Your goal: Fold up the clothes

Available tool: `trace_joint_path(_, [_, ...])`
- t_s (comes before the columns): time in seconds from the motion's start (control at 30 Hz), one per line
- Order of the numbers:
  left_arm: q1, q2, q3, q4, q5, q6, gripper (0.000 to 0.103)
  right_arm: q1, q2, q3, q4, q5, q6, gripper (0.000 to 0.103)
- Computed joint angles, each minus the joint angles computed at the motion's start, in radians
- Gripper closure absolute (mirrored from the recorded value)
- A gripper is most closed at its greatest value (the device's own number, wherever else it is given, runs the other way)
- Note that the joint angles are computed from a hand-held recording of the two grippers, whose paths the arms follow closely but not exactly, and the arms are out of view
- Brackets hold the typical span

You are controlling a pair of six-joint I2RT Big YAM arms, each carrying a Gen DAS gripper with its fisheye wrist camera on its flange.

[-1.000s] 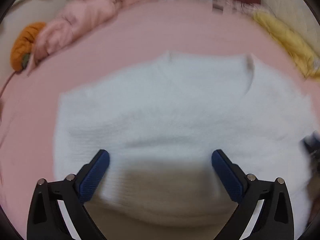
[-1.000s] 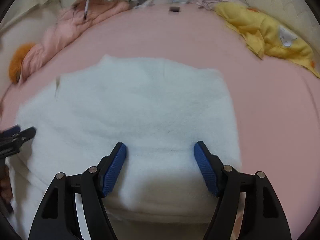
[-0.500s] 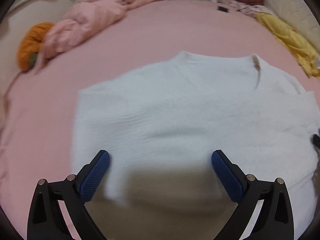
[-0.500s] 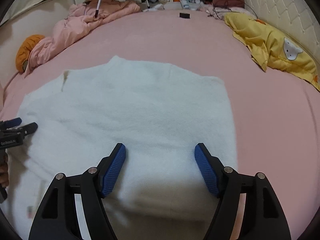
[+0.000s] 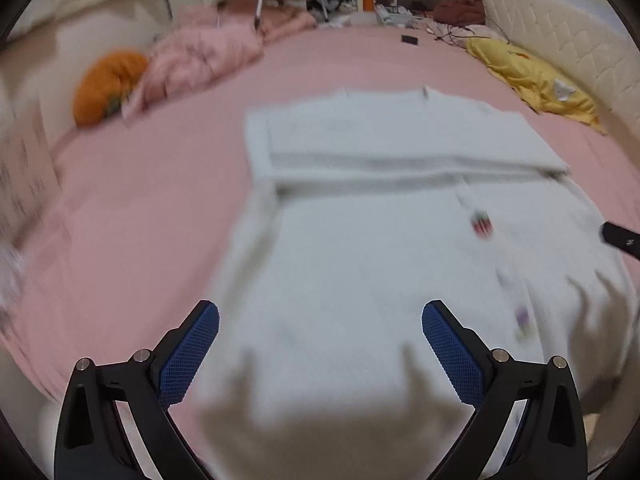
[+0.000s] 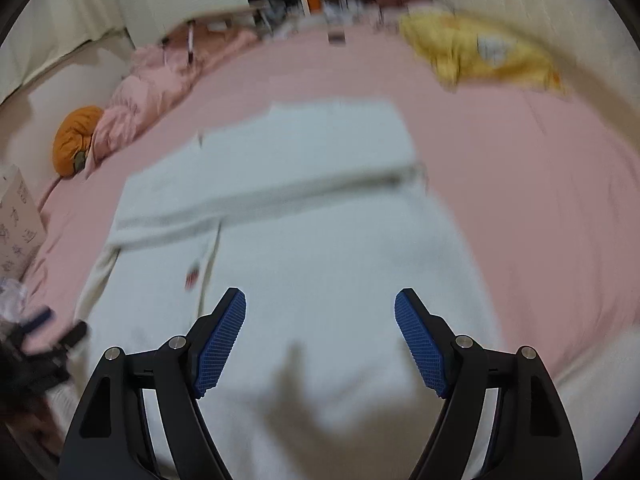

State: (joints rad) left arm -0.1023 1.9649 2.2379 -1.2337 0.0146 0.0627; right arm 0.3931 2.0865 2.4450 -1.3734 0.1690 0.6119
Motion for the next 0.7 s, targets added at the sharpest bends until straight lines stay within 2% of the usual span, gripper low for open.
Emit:
trace_joint_path(0.03, [0.000, -0.011, -0.042, -0.018, 0.006, -0.002, 0.001, 0.000, 0.008, 0.014, -0.024, -0.013, 0.006, 0.026])
trace_joint_path(0.07, [-0.002, -0.001, -0.033, -0.057, -0.006, 0.004, 0.002, 0.000, 0.015, 0.026, -0.044, -0.023, 0.011, 0.026])
trace_joint_path(0.1, [-0.001, -0.003, -0.025, -0.055, -0.002, -0.001, 0.004, 0.002, 0.011, 0.025, -0.043, -0.015, 0.010, 0.026])
trace_joint_path(0.17, [0.002, -0.018, -0.031, -0.024, 0.009, -0.014, 0.004, 0.009, -0.019, -0.013, -0.007, 0.027, -0.005, 0.026])
trace_joint_path(0.2, [0.009, -0.048, -0.068, 0.026, 0.029, -0.030, 0.004, 0.014, -0.031, -0.028, 0.003, 0.040, -0.013, 0.026])
trace_joint_path(0.23, [0.014, -0.064, -0.088, 0.048, 0.039, -0.042, 0.004, 0.018, -0.039, -0.035, 0.007, 0.049, -0.022, 0.026])
trace_joint_path(0.37, [0.027, -0.058, -0.078, 0.021, 0.059, -0.074, 0.004, 0.030, -0.062, -0.066, 0.026, 0.068, -0.035, 0.026])
trace_joint_path(0.7, [0.032, -0.087, -0.111, 0.038, 0.062, -0.096, 0.004, 0.045, -0.084, -0.090, 0.048, 0.097, -0.085, 0.026])
